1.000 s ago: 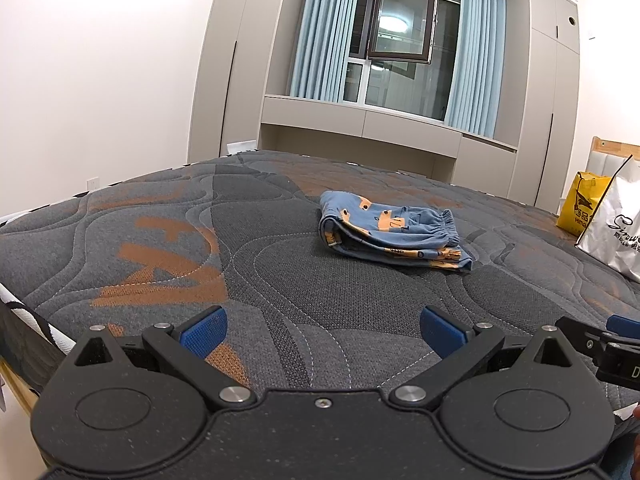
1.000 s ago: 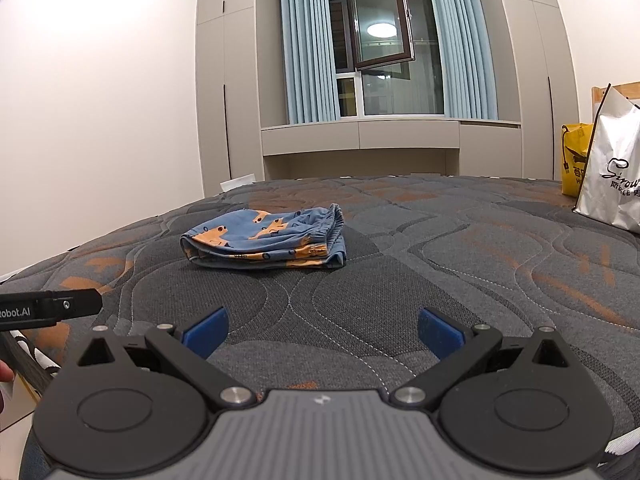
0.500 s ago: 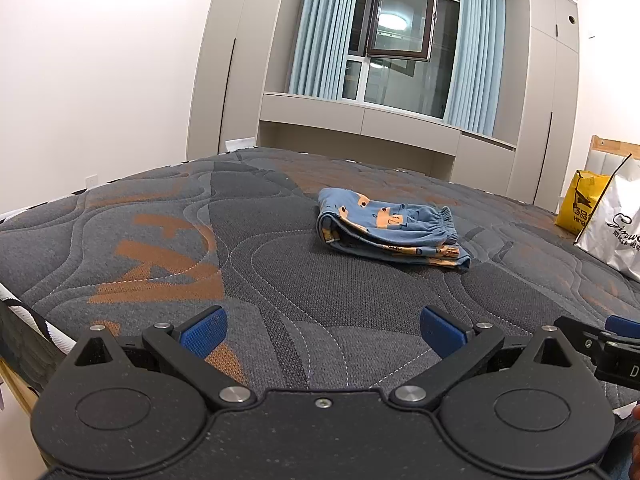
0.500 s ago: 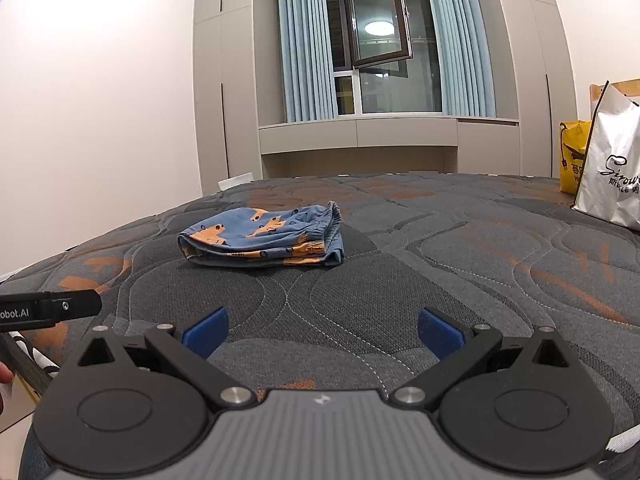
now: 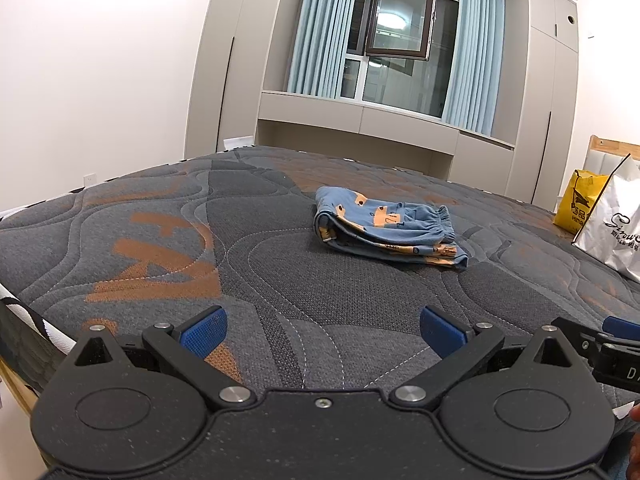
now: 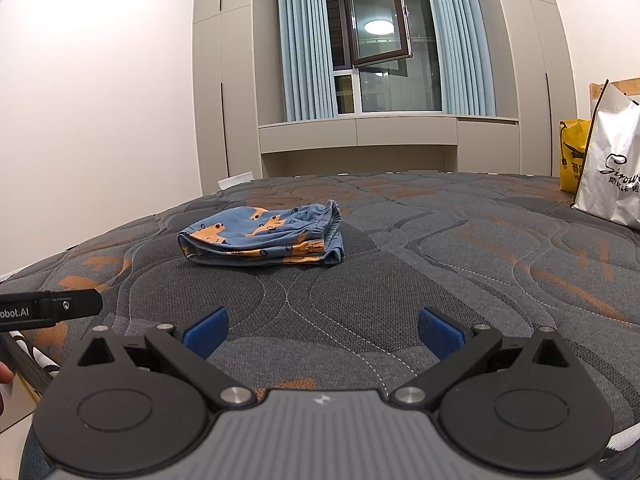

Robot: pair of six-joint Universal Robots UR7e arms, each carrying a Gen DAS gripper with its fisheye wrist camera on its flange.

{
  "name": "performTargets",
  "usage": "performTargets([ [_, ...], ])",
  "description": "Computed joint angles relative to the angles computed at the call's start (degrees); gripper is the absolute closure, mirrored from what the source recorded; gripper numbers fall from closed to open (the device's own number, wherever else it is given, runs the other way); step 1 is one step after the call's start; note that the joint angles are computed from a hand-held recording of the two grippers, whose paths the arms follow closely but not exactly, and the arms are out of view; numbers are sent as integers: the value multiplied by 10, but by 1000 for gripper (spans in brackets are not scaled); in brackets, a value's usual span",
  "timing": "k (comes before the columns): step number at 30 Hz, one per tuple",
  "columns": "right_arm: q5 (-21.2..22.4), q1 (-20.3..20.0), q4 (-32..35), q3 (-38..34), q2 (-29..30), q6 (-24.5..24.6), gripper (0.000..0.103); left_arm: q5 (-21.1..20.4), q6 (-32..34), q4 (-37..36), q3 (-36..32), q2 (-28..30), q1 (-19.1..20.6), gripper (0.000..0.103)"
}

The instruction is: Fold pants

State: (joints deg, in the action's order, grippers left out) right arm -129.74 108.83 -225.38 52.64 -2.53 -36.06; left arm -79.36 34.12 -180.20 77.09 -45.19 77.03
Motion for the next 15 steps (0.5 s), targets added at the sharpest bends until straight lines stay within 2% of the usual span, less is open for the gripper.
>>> performTargets([
  [15,-1,0,0,2,-1,2,0,0,1,4,-1,1,-1,1],
])
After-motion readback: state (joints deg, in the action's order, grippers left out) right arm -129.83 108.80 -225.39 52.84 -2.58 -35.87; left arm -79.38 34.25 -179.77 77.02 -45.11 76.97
